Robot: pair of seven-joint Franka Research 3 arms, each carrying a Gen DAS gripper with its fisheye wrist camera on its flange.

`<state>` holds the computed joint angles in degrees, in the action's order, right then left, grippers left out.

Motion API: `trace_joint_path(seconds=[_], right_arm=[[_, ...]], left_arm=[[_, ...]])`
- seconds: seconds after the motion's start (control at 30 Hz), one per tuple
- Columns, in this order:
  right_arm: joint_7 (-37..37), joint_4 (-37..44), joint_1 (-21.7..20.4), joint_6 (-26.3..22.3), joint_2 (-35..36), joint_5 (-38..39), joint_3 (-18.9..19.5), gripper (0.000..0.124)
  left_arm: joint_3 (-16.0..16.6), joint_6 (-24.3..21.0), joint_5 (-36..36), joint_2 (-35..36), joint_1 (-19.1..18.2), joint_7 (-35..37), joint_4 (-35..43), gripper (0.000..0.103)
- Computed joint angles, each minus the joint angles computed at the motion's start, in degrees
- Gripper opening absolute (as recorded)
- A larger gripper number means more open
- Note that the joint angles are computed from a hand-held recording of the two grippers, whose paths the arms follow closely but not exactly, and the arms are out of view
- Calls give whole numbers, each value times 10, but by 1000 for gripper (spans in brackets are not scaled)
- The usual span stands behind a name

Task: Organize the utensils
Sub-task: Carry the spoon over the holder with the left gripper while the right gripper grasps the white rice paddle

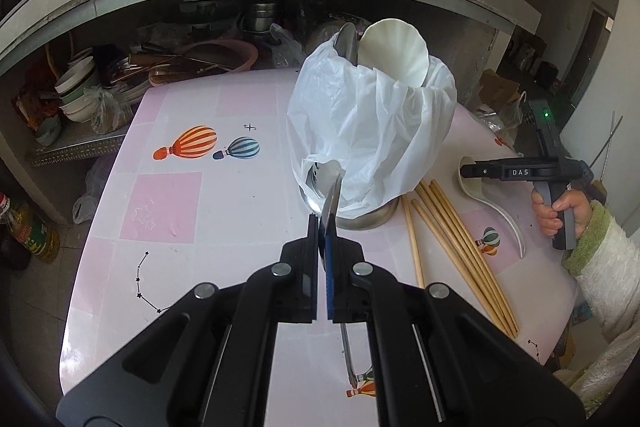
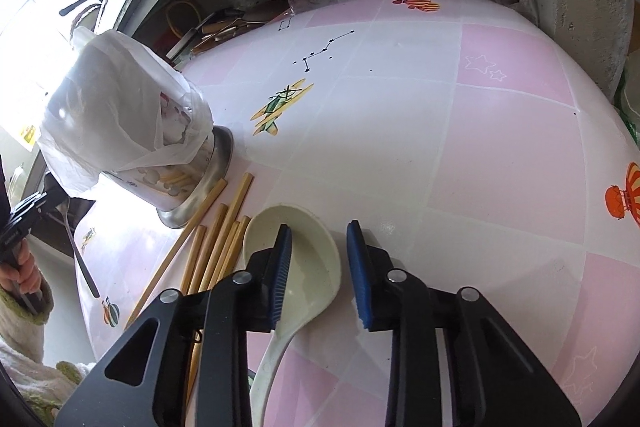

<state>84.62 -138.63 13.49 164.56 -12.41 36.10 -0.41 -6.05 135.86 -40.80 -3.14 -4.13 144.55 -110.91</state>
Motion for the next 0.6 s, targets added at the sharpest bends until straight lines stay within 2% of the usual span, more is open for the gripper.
trace_joint_path(seconds=[0.13, 0.23, 0.37, 0.6], right_arm=[[14, -8, -4, 7, -5, -16, 8, 7], [46, -23, -12, 25, -20, -41, 20, 5], [136, -51, -49, 44, -54, -122, 54, 5], [305, -94, -139, 48, -137, -256, 129, 5]], left_arm=[[0, 3, -5, -5, -1, 2, -2, 2], [1, 5, -10, -7, -2, 5, -3, 2], [3, 7, -16, -12, -4, 12, -6, 2], [12, 7, -41, -25, -6, 29, -11, 2]])
